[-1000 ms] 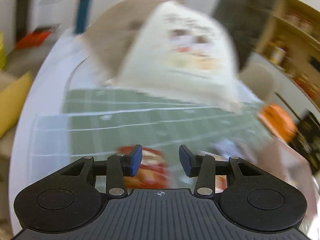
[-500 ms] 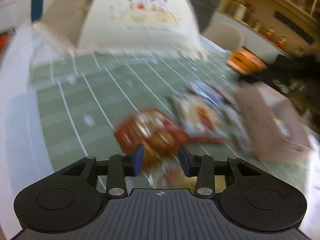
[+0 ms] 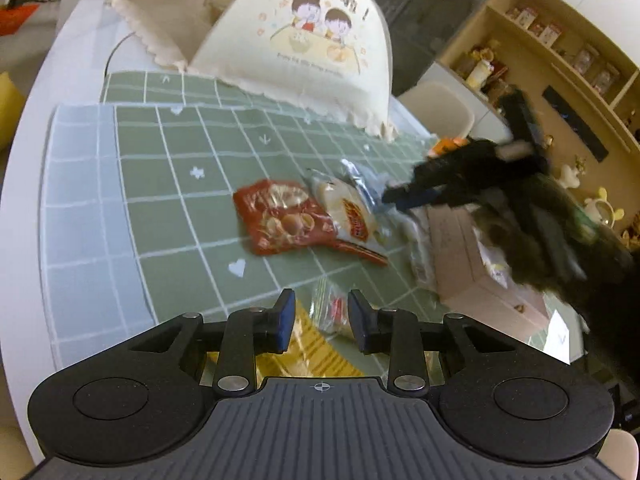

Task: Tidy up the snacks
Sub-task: 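Grasp a clear biscuit packet with the right gripper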

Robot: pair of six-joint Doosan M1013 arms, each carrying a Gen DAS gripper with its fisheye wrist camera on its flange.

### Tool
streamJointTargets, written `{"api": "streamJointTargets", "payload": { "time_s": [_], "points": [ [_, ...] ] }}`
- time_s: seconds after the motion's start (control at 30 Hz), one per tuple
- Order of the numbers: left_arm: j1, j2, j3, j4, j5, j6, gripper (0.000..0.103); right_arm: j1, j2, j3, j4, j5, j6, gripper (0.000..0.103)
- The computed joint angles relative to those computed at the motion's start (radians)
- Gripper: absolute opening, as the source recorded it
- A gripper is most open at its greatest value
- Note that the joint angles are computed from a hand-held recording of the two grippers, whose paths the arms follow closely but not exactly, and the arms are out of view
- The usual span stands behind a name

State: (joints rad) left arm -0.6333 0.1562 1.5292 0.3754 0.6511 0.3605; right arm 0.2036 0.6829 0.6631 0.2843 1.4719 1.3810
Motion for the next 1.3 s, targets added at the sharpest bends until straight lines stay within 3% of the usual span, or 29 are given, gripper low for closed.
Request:
{"api": "streamJointTargets", "payload": {
  "time_s": [0.13, 0.2, 0.3, 0.4, 0.63, 0.7, 0.73, 0.8, 0.87, 0.9, 1.0, 1.23, 1.3],
  "points": [
    [-0.003, 0.016, -0.02, -0.043, 0.036, 0.023, 0.033, -0.024, -0.12, 0.219, 0.146, 0.054, -0.053, 0.023],
    [-0.008, 0.026, -0.032, -0.061, 0.044, 0.05, 0.033, -0.025, -0.183, 0.32, 0.154, -0.006, -0.137, 0.022],
    [-0.016, 0.039, -0.054, -0.088, 0.042, 0.103, 0.033, -0.023, -0.237, 0.37, 0.122, -0.095, -0.277, 0.022],
    [-0.016, 0.051, -0.074, -0.122, 0.016, 0.185, 0.033, -0.018, -0.191, 0.264, 0.054, -0.132, -0.29, 0.024],
    [-0.011, 0.044, -0.063, -0.135, -0.022, 0.226, 0.033, 0.01, 0.112, -0.233, -0.167, 0.129, -0.284, 0.028],
    [-0.009, 0.033, -0.048, -0.133, -0.022, 0.218, 0.033, 0.018, 0.171, -0.317, -0.188, 0.198, -0.265, 0.031],
    [-0.006, 0.025, -0.035, -0.135, -0.028, 0.215, 0.033, 0.017, 0.194, -0.354, -0.174, 0.226, -0.241, 0.038],
    [-0.002, 0.019, -0.026, -0.134, -0.023, 0.196, 0.033, 0.018, 0.198, -0.362, -0.157, 0.237, -0.215, 0.036],
    [0.001, 0.015, -0.02, -0.135, -0.005, 0.174, 0.033, 0.023, 0.173, -0.32, -0.128, 0.234, -0.205, 0.033],
    [0.001, 0.014, -0.019, -0.132, 0.005, 0.161, 0.033, 0.025, 0.152, -0.284, -0.119, 0.224, -0.214, 0.026],
    [-0.004, 0.009, -0.015, -0.134, 0.02, 0.16, 0.033, 0.029, 0.068, -0.14, -0.071, 0.197, -0.26, 0.019],
    [-0.023, 0.034, -0.057, -0.181, 0.034, 0.222, 0.033, 0.01, -0.115, 0.174, 0.087, 0.253, -0.323, 0.018],
    [-0.033, 0.046, -0.076, -0.183, 0.043, 0.224, 0.033, 0.009, -0.187, 0.283, 0.051, 0.175, -0.377, 0.018]
  ]
}}
